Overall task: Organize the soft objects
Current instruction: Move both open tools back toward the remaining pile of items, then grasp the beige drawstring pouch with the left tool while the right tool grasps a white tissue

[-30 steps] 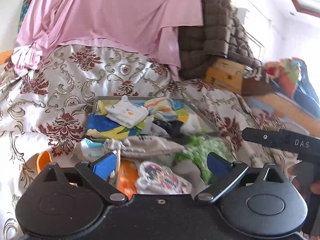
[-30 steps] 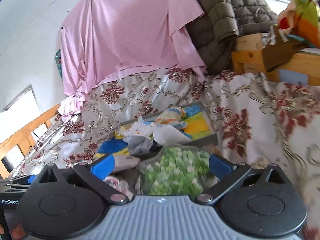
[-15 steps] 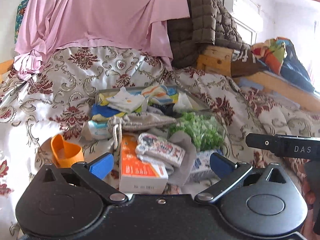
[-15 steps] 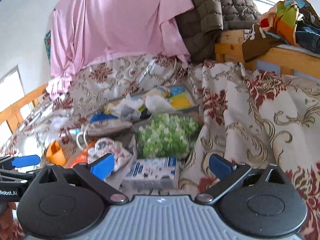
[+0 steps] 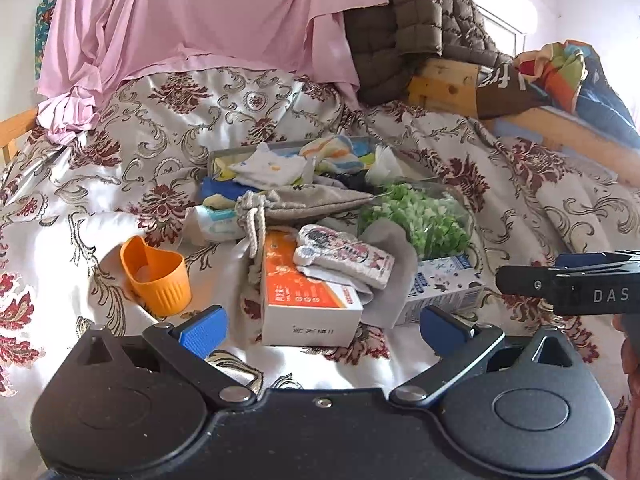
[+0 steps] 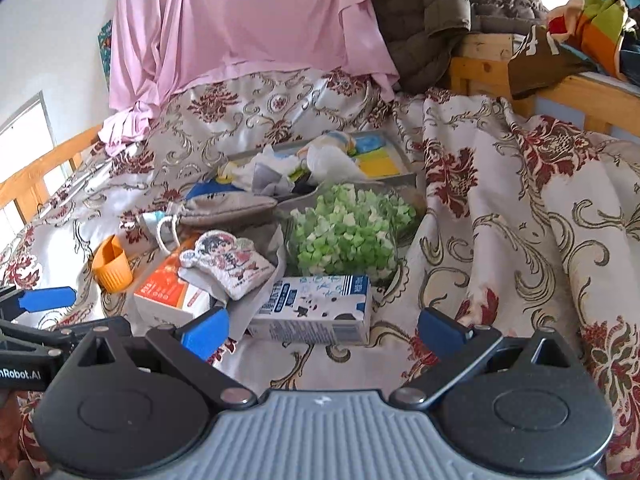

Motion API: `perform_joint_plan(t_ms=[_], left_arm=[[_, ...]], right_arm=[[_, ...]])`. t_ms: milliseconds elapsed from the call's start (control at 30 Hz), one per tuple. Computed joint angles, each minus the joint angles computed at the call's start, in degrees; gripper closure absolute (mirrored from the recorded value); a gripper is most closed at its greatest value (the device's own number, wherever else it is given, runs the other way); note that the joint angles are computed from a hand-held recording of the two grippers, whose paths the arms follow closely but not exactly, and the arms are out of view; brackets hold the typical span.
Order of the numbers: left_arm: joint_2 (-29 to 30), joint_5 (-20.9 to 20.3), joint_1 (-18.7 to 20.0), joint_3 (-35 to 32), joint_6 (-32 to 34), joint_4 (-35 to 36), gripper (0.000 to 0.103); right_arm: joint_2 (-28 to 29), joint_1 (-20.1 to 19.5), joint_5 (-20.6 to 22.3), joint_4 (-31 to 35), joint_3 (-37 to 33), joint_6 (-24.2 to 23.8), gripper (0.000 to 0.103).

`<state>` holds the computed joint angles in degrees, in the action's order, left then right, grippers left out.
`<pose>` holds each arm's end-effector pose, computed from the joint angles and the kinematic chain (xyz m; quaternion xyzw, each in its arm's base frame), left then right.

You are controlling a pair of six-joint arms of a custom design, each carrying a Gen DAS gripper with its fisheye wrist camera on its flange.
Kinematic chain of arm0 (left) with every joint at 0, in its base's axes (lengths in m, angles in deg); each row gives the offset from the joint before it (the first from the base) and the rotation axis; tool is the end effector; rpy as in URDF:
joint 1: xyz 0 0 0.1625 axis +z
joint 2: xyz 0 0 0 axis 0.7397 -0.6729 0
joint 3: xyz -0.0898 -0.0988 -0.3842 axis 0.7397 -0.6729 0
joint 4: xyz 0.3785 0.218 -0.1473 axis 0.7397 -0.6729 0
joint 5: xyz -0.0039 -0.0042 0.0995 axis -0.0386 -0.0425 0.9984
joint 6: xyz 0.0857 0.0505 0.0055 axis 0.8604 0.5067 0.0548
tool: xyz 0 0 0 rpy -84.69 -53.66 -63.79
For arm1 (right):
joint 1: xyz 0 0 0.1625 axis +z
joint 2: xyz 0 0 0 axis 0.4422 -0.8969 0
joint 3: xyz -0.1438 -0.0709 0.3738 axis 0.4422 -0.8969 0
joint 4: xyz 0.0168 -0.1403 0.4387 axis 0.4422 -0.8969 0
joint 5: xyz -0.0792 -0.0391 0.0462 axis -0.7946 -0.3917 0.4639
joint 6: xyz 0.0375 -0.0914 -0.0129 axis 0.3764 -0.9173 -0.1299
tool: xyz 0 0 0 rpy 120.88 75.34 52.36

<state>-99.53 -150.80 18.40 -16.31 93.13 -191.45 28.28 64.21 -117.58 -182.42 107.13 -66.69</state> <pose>-0.1863 -0.8010 0.0226 0.4655 0.8299 -0.2758 0.1359 0.0803 -0.6964 0.1451 -0.0085 -0.7791 0.5076 0.3678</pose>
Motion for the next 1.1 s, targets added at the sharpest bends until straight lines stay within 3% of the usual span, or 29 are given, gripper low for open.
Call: perform_joint_plan(t_ms=[233,567,1100], left_arm=[[1.3,2.3,0.2,-1.9,-0.3,0.4,0.001],[2.7,3.4,0.2,-4.1,-1.0,-0.5,0.001],[4.5,5.2,0.4,-8.3,-2.3,3.2,0.001]], right_arm=[[0.3,0.0,-0.5,2.2,-0.7,-0.4,0.000],[1.4,0.0,2.0,-2.1,-1.2,-4.6,0.000],[3.3,-0.1,4.4,-3.6,-3.8,-9.7,0.000]])
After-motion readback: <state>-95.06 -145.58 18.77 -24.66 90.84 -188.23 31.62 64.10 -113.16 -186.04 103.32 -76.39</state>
